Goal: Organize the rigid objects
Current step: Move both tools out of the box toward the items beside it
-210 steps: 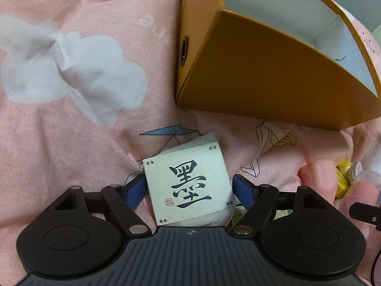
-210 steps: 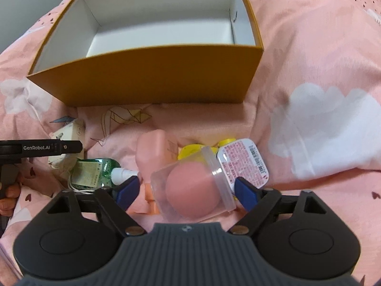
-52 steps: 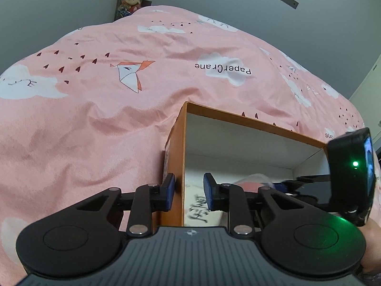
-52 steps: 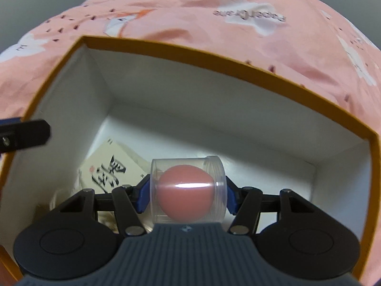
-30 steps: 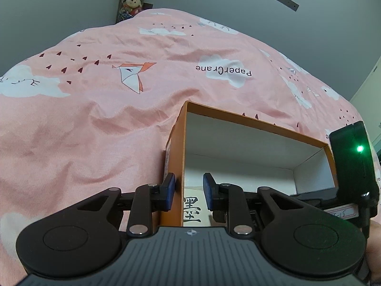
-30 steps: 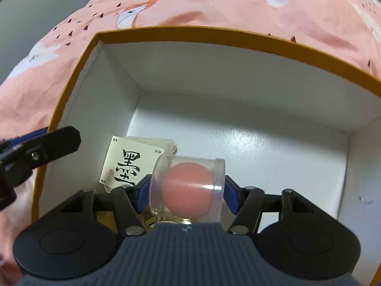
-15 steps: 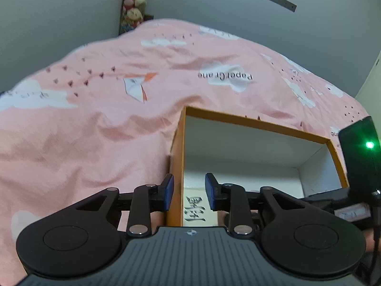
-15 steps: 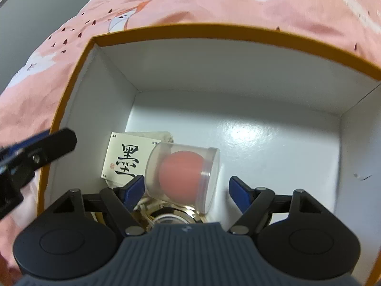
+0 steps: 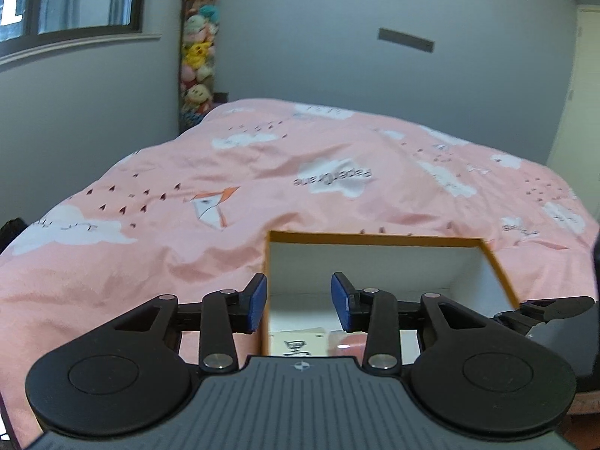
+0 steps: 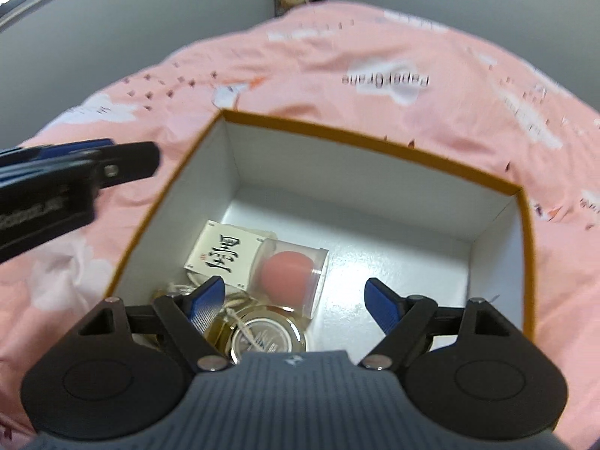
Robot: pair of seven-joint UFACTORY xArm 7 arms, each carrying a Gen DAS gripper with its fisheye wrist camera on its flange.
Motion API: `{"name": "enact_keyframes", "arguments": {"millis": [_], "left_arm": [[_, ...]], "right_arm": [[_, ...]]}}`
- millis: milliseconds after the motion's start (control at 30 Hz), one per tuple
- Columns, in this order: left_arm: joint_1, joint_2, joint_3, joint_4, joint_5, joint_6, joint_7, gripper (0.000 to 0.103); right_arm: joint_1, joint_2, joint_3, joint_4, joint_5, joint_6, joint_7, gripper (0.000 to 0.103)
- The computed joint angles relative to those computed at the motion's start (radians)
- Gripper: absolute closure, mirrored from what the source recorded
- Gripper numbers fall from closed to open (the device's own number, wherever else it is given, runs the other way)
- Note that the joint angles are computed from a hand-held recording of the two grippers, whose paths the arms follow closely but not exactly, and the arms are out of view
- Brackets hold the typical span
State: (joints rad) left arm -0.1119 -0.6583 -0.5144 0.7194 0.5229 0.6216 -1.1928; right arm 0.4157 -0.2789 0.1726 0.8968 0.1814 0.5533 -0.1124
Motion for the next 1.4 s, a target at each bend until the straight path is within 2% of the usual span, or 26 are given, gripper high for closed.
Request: {"name": "enact_keyframes", "arguments": {"millis": [167,300,533,733,900,1100,1200,1300,1400], "left_arm": [[-0.056,-0.041,0.004,-0.021,-0.026,-0.036,0.028,0.056],[-0.125,-0.064,0.037,-0.058,-0.091,-0.085,0.090,0.054],[-0.254,-0.074,0.109,-0.124,-0.258,-0.120,0.224,0.052],[-0.328,-0.069,0.137,-0.147,-0.362,-0.060,0.311,0.051],[-0.381,-0.093,0.147,-0.183,-0.434,-0.032,0.355,0.044],[-0.462,-0.072,0.212,-0.217,-0.549,0.001,0.430,0.039],[-0.468,-0.043,0.206,-0.201,-0.567,0.047,0.470,0.038],[-0.485,-0.035,0.216,-0.210,-0.596,0.047,0.506,0.036],[-0.518,0.001,0.245,-0.188,-0.608,0.063,0.628,0.034]], "right_arm": [[0.030,-0.174,-0.017,-0.126,0.047,-0.041,-0.006,0.022],[0.036,-0.289,-0.024,-0.208,0.051,-0.045,0.021,0.021],[0.023,-0.457,-0.025,-0.330,0.019,0.021,0.093,0.019],[0.010,-0.556,-0.042,-0.395,0.023,0.121,0.161,0.019],[-0.012,-0.610,-0.053,-0.428,0.022,0.196,0.204,0.019],[-0.070,-0.661,-0.066,-0.462,0.029,0.294,0.295,0.018],[-0.097,-0.673,-0.065,-0.474,0.012,0.343,0.322,0.018],[-0.086,-0.673,-0.077,-0.483,0.026,0.375,0.322,0.028],[-0.047,-0.658,-0.083,-0.482,0.051,0.382,0.284,0.034]]}}
